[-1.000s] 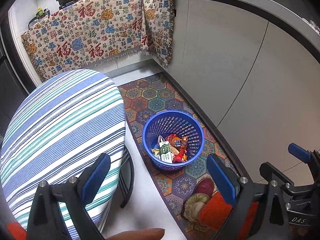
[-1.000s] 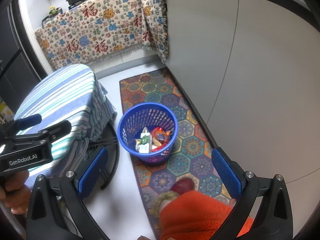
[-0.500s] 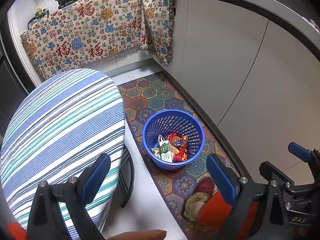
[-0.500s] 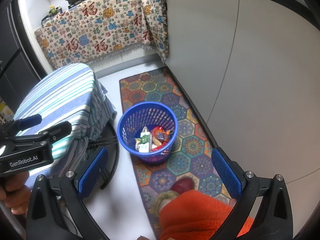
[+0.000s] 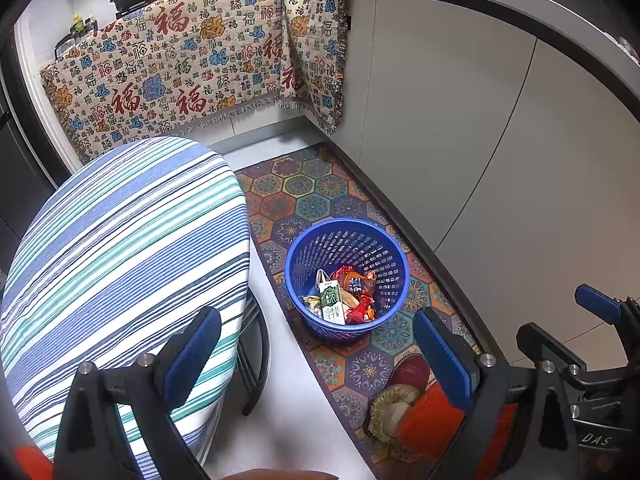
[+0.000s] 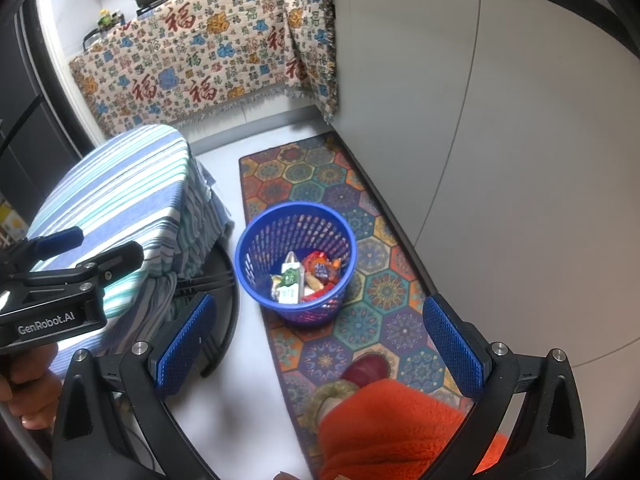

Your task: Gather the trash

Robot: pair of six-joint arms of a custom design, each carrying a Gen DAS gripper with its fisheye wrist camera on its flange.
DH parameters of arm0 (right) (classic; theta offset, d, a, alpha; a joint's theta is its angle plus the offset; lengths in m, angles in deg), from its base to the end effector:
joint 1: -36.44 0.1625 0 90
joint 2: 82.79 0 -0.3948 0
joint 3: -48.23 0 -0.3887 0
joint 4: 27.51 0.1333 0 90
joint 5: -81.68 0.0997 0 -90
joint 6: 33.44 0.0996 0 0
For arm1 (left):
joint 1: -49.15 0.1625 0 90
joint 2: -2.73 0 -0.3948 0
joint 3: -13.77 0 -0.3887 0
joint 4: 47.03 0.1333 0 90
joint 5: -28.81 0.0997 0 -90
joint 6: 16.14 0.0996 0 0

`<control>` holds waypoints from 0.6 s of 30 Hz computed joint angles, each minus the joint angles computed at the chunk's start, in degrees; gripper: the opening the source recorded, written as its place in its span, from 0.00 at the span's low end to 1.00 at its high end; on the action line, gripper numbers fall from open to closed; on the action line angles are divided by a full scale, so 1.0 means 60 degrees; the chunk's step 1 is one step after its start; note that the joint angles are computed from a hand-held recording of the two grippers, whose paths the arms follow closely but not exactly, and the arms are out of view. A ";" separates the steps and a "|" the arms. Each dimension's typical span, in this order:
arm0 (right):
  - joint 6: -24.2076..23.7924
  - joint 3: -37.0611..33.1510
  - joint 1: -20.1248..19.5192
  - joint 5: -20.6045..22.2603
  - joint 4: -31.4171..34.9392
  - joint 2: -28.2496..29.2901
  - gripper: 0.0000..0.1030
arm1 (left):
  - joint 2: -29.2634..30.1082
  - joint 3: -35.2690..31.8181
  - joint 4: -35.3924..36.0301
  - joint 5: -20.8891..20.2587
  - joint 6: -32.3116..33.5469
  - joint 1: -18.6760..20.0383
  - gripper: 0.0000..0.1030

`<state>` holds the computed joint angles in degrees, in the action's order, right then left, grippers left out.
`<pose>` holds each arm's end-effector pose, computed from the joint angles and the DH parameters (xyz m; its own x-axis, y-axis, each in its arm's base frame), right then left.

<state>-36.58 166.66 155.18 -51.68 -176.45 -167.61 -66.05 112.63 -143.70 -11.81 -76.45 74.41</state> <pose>0.2879 -0.3901 0.3177 -0.7538 -0.1353 0.6431 -0.4766 0.7863 -0.3932 -0.4037 -0.4215 0.2366 -0.7235 0.0152 -0.6902 0.4067 0.8172 -0.4083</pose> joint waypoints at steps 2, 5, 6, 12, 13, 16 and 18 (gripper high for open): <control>0.0006 0.0000 0.0004 -0.0008 0.0001 0.0003 1.00 | -0.0005 -0.0001 -0.0002 -0.0007 0.0009 0.0003 0.95; 0.0011 -0.0008 0.0003 -0.0001 0.0016 0.0003 1.00 | 0.0005 0.0002 -0.0021 -0.0013 0.0024 0.0007 0.95; 0.0011 -0.0008 0.0003 -0.0001 0.0016 0.0003 1.00 | 0.0013 0.0016 -0.0037 -0.0022 0.0014 0.0005 0.95; -0.0013 0.0028 -0.0021 0.0020 -0.0007 -0.0018 1.00 | 0.0028 0.0075 -0.0132 -0.0058 0.0047 0.0025 0.95; -0.0013 0.0028 -0.0021 0.0020 -0.0007 -0.0018 1.00 | 0.0027 0.0088 -0.0150 -0.0061 0.0061 0.0031 0.95; -0.0016 0.0012 -0.0024 0.0021 -0.0003 -0.0008 1.00 | 0.0032 0.0090 -0.0164 -0.0062 0.0066 0.0034 0.95; -0.0013 0.0004 -0.0026 0.0025 0.0011 -0.0007 1.00 | 0.0048 0.0069 -0.0142 -0.0055 0.0049 0.0033 0.95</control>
<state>-36.66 166.69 155.02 -51.53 -176.39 -167.66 -65.77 113.05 -144.56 -12.14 -76.16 74.61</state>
